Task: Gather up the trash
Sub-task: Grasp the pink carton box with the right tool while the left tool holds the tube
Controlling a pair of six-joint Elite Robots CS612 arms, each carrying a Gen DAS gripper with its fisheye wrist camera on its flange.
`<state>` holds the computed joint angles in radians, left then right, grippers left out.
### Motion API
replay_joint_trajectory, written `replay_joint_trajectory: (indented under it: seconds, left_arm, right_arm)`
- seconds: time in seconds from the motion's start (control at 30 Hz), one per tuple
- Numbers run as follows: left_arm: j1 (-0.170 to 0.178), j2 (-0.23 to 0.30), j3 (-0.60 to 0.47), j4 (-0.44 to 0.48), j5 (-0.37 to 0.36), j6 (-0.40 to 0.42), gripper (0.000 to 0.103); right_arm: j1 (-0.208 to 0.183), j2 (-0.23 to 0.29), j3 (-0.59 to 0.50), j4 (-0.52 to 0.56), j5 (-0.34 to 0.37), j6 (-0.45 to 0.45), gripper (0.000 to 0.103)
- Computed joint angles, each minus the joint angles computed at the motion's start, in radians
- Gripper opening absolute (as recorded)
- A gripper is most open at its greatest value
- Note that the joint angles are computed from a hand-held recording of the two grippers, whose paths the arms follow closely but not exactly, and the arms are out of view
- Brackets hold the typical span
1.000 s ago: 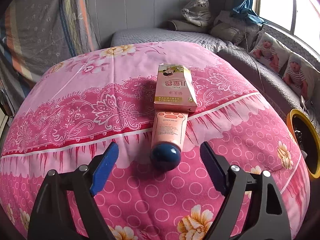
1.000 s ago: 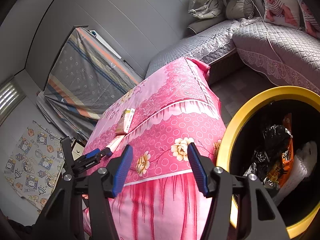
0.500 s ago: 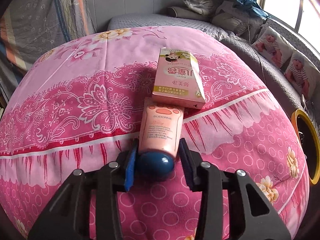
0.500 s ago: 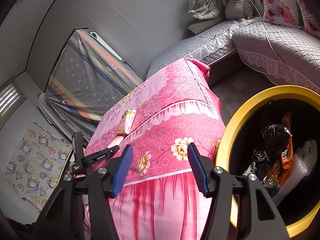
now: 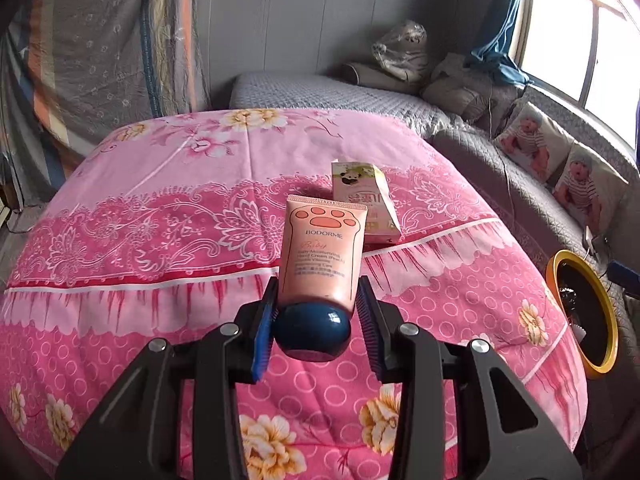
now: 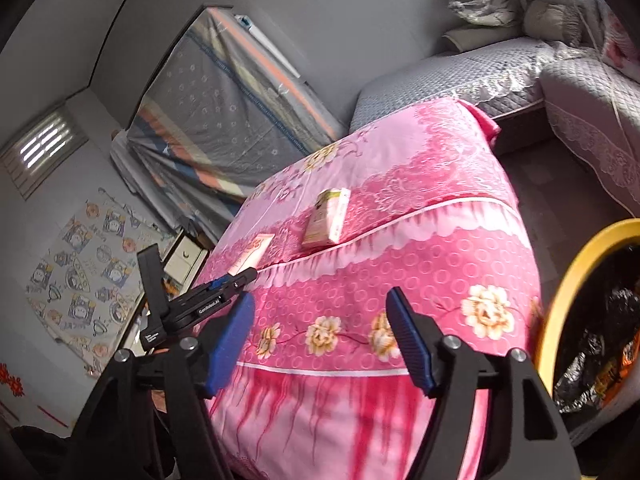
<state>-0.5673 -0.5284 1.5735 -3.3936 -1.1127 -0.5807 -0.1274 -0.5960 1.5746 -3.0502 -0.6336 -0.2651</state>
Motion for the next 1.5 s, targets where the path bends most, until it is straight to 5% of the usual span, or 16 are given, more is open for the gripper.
replay_joint_trajectory:
  seconds: [0.13,0.33,0.73,1.3,1.33,1.4,1.5]
  left_arm:
    - [-0.019,-0.024,0.077,-0.113,0.075,-0.041,0.036]
    - [-0.045,-0.049,0.154,-0.208,0.167,-0.073,0.036]
    - [-0.058,-0.056,0.215,-0.347,0.198,-0.059,0.036]
    - [-0.065,-0.059,0.220,-0.359,0.212,-0.063,0.036]
    - [-0.069,-0.062,0.219,-0.356,0.222,-0.063,0.036]
    - [-0.077,-0.068,0.219,-0.350,0.242,-0.058,0.036]
    - [-0.090,-0.076,0.220,-0.348,0.271,-0.039,0.036]
  right_arm:
    - [0.070,0.006,-0.068,0.109,-0.080,-0.087,0.065]
    - [0.170,0.078,-0.266,0.288,-0.260,-0.069,0.065]
    - [0.269,0.242,-0.593,0.450,-0.581,0.060,0.065]
    - [0.304,0.311,-0.708,0.501,-0.690,0.054,0.064]
    - [0.304,0.311,-0.706,0.495,-0.689,0.052,0.060]
    - [0.304,0.300,-0.681,0.440,-0.692,0.049,0.033]
    - [0.288,0.286,-0.666,0.438,-0.630,0.049,0.024]
